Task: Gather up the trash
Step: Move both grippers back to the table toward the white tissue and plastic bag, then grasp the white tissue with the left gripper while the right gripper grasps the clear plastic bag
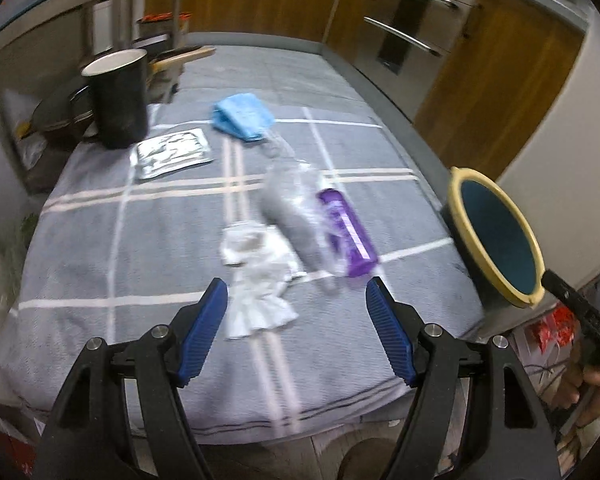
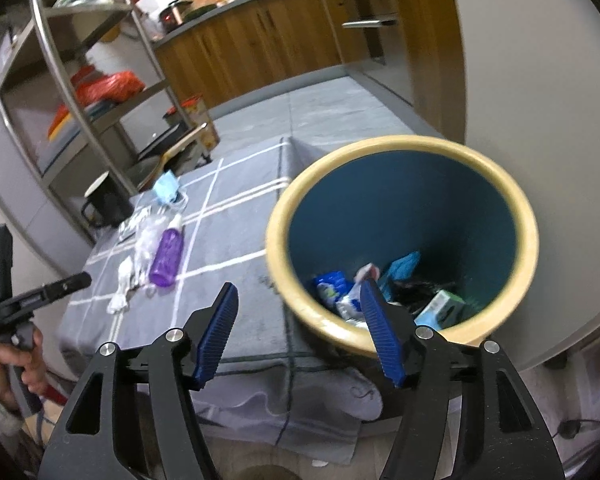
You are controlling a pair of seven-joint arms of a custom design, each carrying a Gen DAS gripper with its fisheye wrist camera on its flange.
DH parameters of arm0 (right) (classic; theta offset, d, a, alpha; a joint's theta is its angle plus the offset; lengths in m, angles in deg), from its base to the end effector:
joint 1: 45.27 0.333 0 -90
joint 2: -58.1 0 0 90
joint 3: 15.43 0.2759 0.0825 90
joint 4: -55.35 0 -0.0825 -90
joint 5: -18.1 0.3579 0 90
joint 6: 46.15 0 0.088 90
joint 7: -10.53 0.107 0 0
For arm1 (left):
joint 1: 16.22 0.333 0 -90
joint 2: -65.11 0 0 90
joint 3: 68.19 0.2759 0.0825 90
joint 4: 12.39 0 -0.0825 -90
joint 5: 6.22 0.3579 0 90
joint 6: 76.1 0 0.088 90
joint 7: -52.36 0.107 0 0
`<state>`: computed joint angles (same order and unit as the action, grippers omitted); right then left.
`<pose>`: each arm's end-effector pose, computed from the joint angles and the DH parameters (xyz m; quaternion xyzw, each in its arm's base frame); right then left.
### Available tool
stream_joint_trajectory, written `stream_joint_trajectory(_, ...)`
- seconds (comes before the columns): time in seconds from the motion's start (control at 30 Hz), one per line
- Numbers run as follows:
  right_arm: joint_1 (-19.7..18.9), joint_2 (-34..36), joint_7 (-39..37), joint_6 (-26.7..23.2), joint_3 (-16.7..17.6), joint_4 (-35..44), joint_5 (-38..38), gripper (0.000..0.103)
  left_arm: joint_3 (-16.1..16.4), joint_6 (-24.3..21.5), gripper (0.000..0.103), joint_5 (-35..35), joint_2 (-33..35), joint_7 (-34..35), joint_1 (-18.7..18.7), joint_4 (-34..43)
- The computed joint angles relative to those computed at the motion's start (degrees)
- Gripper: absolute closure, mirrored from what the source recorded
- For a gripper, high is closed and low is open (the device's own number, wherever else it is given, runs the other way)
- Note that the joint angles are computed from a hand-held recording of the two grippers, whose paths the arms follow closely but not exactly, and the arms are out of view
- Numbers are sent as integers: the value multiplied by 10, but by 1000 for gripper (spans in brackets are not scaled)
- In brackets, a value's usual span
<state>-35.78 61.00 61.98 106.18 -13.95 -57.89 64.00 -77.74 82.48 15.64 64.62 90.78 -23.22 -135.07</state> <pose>0.5776 0.0911 0.4786 -0.7269 0.5582 -0.0994 0.3875 0.5319 -0.1749 0.4521 -0.7599 0.5602 -0.2778 0.1775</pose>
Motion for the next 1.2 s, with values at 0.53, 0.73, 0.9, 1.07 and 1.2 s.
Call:
stream_joint_trajectory(0.53,50,65,87,-30,27,90,-97,38,-4,33,39,-77,85,77,34,40)
stream_joint_trajectory(0.73,75,113,112,-50,38,159,-137,38,-22,38,71,-121,114,122,52,57)
stream_joint_trajectory(0.9,96,164,129,-73,42,228,-174,38,-29,69,86,-160,101,143,64,30)
stream_joint_trajectory(1.07,119,227,135,-101,44,316,-214,38,5,105,87,-112,72,59,53,-8)
stream_joint_trajectory(1.2,143,288,146,-129,39,404,-252,38,24,113,87,-58,58,-18,53,-24)
